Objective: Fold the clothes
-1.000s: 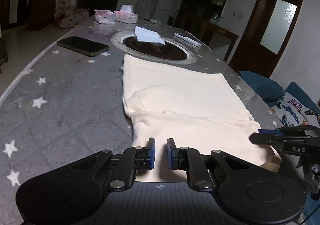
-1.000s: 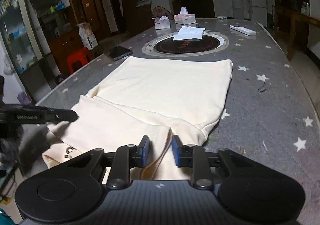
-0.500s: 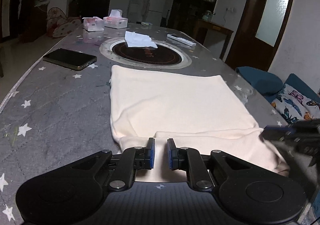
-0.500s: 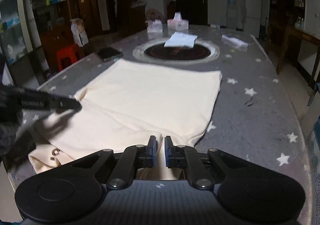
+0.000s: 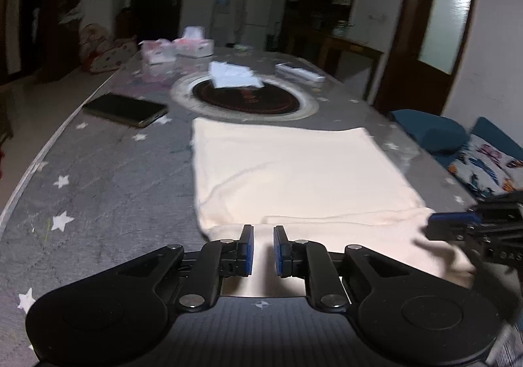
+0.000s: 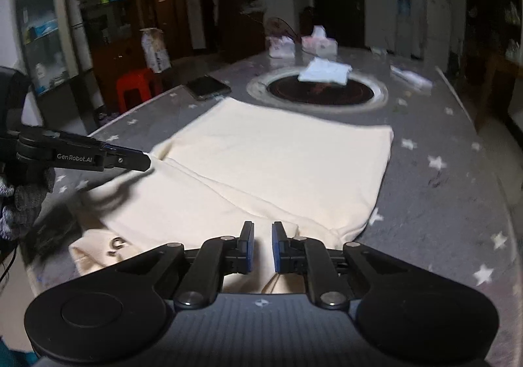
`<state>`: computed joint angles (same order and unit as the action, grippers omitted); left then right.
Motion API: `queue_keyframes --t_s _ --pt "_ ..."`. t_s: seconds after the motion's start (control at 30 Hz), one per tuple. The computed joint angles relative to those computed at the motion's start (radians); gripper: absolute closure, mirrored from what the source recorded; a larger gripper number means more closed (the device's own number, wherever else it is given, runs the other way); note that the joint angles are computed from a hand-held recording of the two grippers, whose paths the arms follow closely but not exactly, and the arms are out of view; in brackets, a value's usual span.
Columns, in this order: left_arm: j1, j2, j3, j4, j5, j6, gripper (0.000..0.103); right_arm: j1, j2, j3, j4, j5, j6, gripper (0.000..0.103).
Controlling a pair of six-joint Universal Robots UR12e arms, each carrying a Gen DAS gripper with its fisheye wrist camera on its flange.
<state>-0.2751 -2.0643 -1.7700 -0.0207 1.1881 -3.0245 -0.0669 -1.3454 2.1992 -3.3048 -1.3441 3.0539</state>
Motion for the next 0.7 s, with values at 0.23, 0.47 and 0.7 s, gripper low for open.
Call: queue_keyframes --t_s 0.23,0.47,0.7 --pt "0.006 0.064 -0.074 -0.031 -0.068 0.16 0.079 0.014 -0.024 0.027 0.061 -0.005 -0.13 0.078" --pt "0.013 0.124 -0.165 -0.011 -0.041 0.474 0.071 0.01 -0.077 0.052 0.072 0.005 -0.195 0.077" --pt "-0.014 0.086 -0.196 0.111 -0.041 0.702 0.071 0.025 -0.111 0.063 0.155 -0.006 -0.322 0.066"
